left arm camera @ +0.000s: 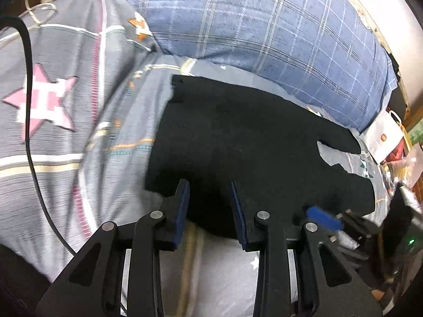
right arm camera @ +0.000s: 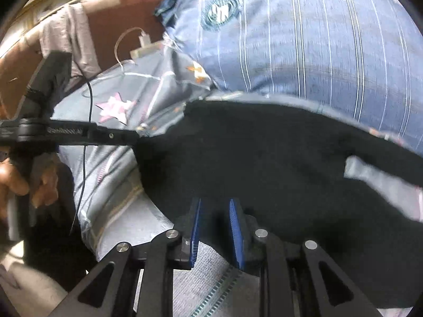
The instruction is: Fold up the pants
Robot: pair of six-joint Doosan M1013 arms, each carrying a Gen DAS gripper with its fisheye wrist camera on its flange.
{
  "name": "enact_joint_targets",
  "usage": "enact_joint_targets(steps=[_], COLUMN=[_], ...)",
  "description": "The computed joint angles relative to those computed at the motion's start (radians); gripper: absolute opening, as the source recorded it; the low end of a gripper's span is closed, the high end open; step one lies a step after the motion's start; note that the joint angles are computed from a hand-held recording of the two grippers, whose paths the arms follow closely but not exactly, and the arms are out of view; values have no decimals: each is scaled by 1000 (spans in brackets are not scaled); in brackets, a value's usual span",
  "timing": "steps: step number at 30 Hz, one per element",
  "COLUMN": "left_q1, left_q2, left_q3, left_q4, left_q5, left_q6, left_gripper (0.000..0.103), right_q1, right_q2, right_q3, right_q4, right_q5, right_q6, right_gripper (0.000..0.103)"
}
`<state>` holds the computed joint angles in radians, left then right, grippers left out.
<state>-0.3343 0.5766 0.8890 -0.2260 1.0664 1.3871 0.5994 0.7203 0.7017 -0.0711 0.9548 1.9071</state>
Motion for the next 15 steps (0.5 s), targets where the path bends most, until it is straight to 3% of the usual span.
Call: enact_joint_targets(steps=[2, 4, 6, 10, 12, 13, 15], left_q1=[-9, -13, -16, -8, -1, 2, 9], left_q2=[19, 34, 25, 52, 56, 59, 75], left_q3=[-9, -14, 12, -56, -72, -80, -114], left_q4=[22, 39, 52, 30, 6, -5, -43], left_q5=[14, 41, 6, 87, 79, 74, 65], left_q6=[-10, -8, 14, 45, 61, 70, 87], left_gripper=[30, 30, 31, 31, 32, 37, 71], right_q1=[-7, -9, -16, -18, -30, -37, -47], right_q2=[-4, -32, -29, -45, -52, -54, -64], right_q3=[23, 78, 57, 52, 48, 42, 44], right_q4=[42, 68, 108, 1, -43, -77, -132], right_q5=[10, -50, -4, 2, 3, 14, 22], right_q6=[17, 23, -16, -21, 10, 43, 117], right_gripper=[21, 21, 20, 20, 22, 22, 22])
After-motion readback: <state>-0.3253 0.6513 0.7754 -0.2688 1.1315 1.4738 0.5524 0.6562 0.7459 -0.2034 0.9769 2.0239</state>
